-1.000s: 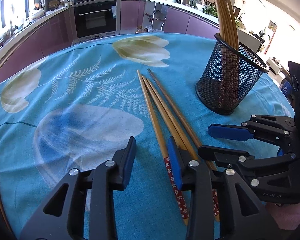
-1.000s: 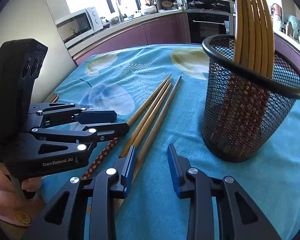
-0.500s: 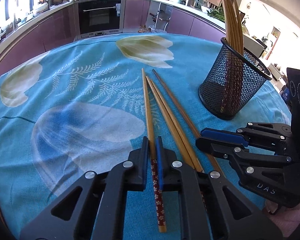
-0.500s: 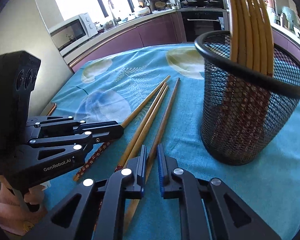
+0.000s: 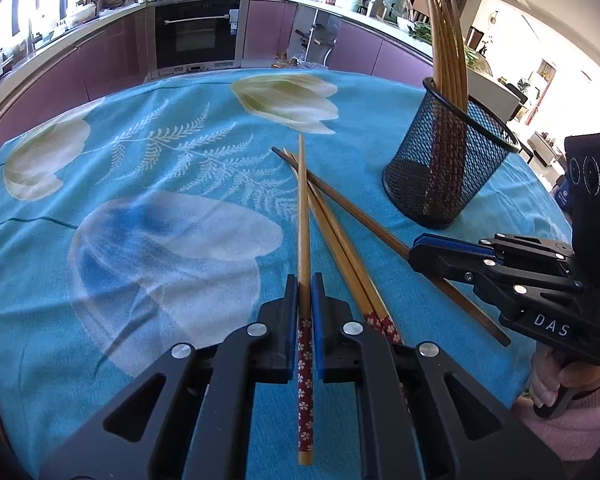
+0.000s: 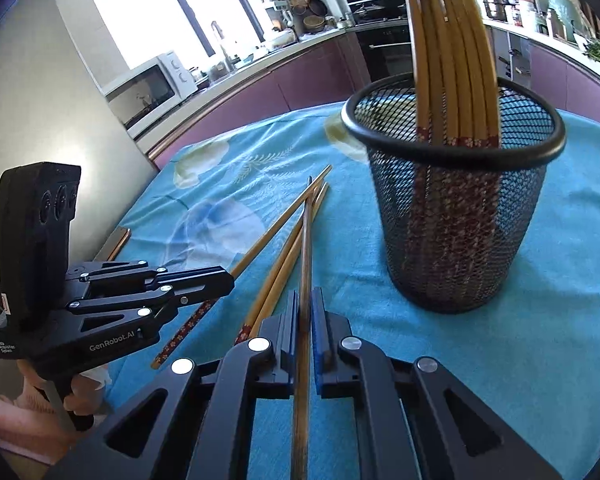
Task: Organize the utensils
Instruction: 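Grasp a chopstick with the left tool while the right tool grasps another chopstick, then lift the left tool's chopstick upright over the mesh cup while the right tool does likewise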
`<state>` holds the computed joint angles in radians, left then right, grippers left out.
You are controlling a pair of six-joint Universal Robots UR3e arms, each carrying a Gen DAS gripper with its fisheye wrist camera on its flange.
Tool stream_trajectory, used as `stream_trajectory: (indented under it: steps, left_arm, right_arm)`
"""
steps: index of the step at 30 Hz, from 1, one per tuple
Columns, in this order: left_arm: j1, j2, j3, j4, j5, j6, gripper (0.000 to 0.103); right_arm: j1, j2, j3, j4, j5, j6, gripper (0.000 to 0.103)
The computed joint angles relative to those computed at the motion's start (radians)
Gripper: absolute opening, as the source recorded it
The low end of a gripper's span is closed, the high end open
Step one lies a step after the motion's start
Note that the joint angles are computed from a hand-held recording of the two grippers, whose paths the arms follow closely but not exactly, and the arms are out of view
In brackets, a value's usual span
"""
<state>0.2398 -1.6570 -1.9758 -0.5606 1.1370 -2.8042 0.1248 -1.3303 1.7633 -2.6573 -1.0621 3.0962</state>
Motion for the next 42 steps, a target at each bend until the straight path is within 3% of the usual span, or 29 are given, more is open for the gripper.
stream_trajectory:
  steps: [5, 9, 13, 22, 25, 27, 32, 42]
  left_arm:
    - [0.010, 0.029, -0.024, -0.027, -0.014, 0.050, 0.008]
    - [-0.008, 0.006, -0.002, -0.010, 0.016, 0.068, 0.017]
    - [-0.023, -0.052, 0.072, -0.028, 0.026, 0.069, 0.018]
    - [-0.070, -0.171, 0.221, -0.063, 0.059, 0.068, 0.018]
    - [-0.080, -0.193, 0.251, -0.067, 0.072, 0.052, 0.015]
    - [-0.086, -0.198, 0.259, -0.064, 0.083, 0.036, 0.009]
    - [-0.076, -0.158, 0.217, -0.040, 0.065, 0.023, 0.007]
    - [0.002, 0.002, 0.144, -0.104, -0.064, 0.069, 0.007]
  right_arm:
    - [0.005, 0.004, -0.019, 0.069, -0.011, -0.031, 0.006]
    - [0.025, 0.026, -0.059, 0.089, -0.046, -0.035, 0.009]
    - [0.057, 0.069, -0.111, 0.079, -0.093, -0.025, 0.014]
    - [0.102, 0.179, -0.255, 0.088, -0.167, -0.001, 0.014]
    - [0.099, 0.190, -0.271, 0.090, -0.166, 0.014, 0.007]
    - [0.094, 0.186, -0.264, 0.086, -0.158, 0.019, 0.007]
    - [0.079, 0.152, -0.221, 0.063, -0.133, 0.016, 0.006]
    - [0.019, 0.002, -0.086, 0.012, -0.025, -0.023, 0.006]
